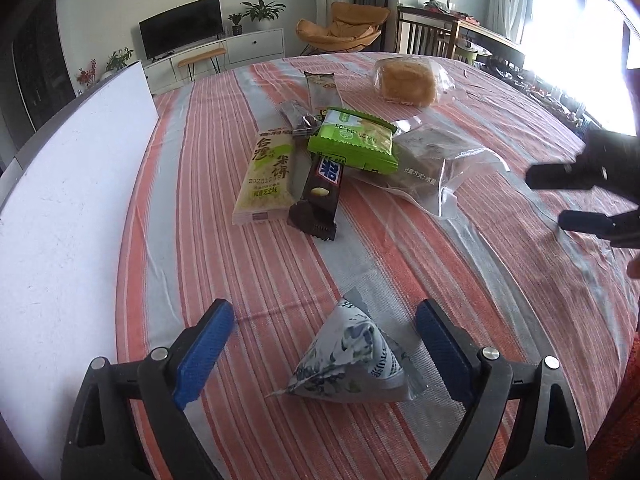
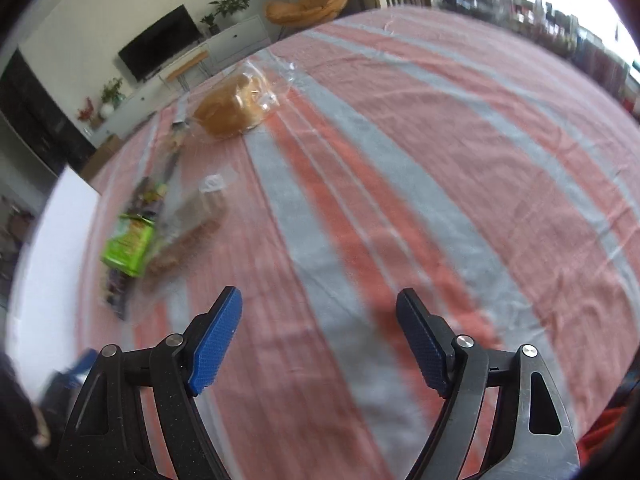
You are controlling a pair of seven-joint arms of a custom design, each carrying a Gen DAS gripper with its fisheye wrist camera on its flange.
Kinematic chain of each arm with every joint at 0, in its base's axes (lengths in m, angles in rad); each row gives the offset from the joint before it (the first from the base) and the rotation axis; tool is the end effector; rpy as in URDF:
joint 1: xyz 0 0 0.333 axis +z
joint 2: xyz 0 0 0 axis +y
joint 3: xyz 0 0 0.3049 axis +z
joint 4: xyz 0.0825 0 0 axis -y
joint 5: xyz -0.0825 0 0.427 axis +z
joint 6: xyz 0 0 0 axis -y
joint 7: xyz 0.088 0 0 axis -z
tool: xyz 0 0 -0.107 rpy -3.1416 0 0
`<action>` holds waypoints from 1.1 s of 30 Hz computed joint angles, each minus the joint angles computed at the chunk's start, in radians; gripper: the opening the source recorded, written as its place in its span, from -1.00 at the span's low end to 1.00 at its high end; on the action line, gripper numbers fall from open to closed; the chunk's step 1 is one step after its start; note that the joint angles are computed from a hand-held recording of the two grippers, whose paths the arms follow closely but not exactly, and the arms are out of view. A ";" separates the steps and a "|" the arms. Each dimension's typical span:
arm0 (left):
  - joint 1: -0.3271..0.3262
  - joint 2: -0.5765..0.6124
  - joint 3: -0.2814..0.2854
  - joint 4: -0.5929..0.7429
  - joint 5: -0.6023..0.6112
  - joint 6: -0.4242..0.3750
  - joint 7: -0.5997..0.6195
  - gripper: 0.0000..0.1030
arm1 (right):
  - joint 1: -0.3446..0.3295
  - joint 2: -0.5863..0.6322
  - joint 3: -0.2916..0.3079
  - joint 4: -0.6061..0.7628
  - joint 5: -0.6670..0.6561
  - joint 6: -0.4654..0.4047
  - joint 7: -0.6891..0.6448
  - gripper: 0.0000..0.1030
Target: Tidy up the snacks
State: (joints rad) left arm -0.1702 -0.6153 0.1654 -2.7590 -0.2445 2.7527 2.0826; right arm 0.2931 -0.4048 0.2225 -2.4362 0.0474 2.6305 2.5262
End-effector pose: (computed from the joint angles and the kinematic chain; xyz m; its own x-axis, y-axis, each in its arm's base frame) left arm 0.4287 0.0038 0.4249 -0.3137 -0.9495 0.0016 -0.7619 0.2507 -0.5972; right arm 0.4416 0.2541 0.4861 -0.3283 -0.8415 -0.4291 -0.7934 0.4921 -0.3581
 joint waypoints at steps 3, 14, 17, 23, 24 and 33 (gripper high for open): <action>-0.002 0.002 -0.001 0.002 -0.001 -0.006 0.003 0.88 | 0.066 0.180 -0.073 0.185 0.160 -0.055 -0.098 0.57; -0.002 0.004 -0.003 0.005 -0.010 -0.012 0.012 0.92 | 0.191 0.694 -0.131 0.845 -0.342 -0.443 0.006 0.63; -0.002 0.003 -0.005 0.005 -0.011 -0.014 0.012 0.93 | 0.215 0.680 -0.141 0.810 -0.387 -0.415 -0.129 0.67; -0.003 0.005 -0.006 0.007 -0.013 -0.015 0.013 0.95 | 0.164 0.489 -0.142 0.549 -0.304 -0.276 -0.252 0.62; -0.003 0.005 -0.006 0.007 -0.013 -0.015 0.013 0.95 | 0.151 0.454 -0.139 0.504 -0.288 -0.257 -0.262 0.61; -0.020 -0.009 0.026 0.009 -0.038 -0.057 0.059 0.95 | 0.056 0.234 -0.091 0.276 -0.173 -0.197 -0.281 0.64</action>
